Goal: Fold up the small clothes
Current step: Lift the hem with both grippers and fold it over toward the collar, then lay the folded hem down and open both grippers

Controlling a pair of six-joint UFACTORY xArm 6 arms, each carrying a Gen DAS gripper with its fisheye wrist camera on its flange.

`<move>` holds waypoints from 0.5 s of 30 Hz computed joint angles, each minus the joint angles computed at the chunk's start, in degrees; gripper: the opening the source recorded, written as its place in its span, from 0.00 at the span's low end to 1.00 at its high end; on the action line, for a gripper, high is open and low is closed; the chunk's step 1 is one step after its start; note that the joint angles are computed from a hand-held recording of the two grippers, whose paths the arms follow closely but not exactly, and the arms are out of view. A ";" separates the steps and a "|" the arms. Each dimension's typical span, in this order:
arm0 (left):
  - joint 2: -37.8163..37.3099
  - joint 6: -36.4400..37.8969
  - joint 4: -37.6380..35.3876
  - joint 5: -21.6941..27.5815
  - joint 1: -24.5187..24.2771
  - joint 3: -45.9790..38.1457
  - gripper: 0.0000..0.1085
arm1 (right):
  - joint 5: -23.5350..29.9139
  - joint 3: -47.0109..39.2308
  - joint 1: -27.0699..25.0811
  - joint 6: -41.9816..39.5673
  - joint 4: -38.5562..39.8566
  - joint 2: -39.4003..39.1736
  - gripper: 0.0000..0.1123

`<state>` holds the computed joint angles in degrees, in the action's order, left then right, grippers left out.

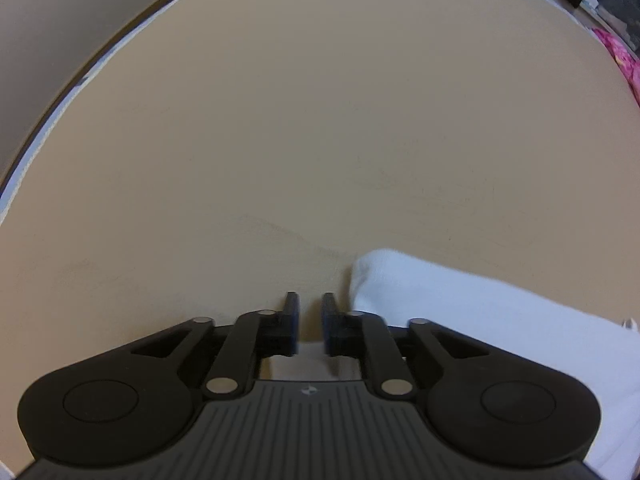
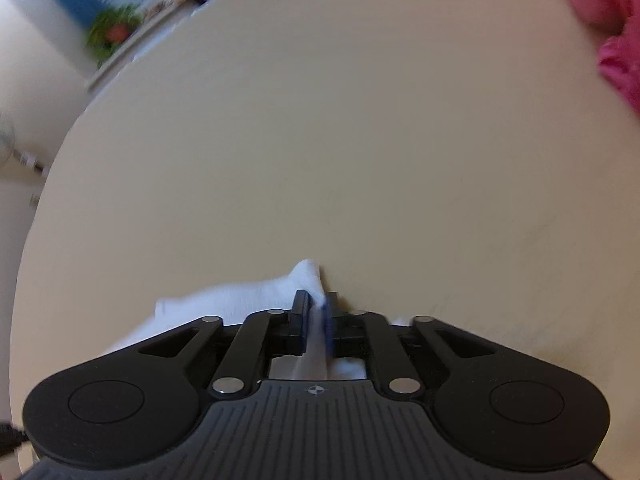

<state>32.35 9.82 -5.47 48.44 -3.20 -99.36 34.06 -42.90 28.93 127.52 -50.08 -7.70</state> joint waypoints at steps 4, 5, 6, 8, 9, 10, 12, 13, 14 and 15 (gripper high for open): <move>-7.34 6.20 -6.83 -4.01 1.90 8.94 0.65 | 7.83 2.55 6.55 7.75 -6.77 -6.32 0.48; -10.97 9.10 -8.82 -6.26 2.48 13.67 0.73 | 11.74 4.11 9.98 9.36 -8.12 -9.59 0.48; -14.93 12.15 -10.50 -8.61 3.00 18.80 0.76 | 15.18 5.33 13.09 9.86 -8.76 -12.54 0.49; -22.31 16.92 -11.78 -11.63 3.81 28.18 0.78 | 23.26 6.21 21.24 11.48 -10.00 -16.44 0.52; -25.66 18.56 -11.68 -12.29 4.22 32.34 0.78 | 27.41 7.23 26.06 12.17 -9.65 -18.42 0.53; -28.19 19.87 -11.62 -12.78 4.63 35.62 0.78 | 30.79 7.07 30.32 12.27 -8.84 -18.93 0.53; -33.08 23.69 -11.39 -13.32 6.12 42.08 0.78 | 36.74 6.21 38.43 12.06 -5.95 -18.67 0.53; -35.31 24.37 -10.92 -13.41 6.25 44.80 0.78 | 39.21 4.51 42.37 12.16 -4.43 -16.70 0.53; -37.97 24.91 -10.38 -13.33 6.31 47.92 0.78 | 40.88 2.86 44.66 11.58 -3.15 -15.29 0.53; -40.42 24.97 -9.66 -12.94 6.28 50.68 0.78 | 42.12 0.55 47.08 11.45 -1.62 -12.92 0.53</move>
<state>-8.07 34.79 -15.13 35.50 3.07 -48.68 76.18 -42.36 76.01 138.97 -51.70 -20.62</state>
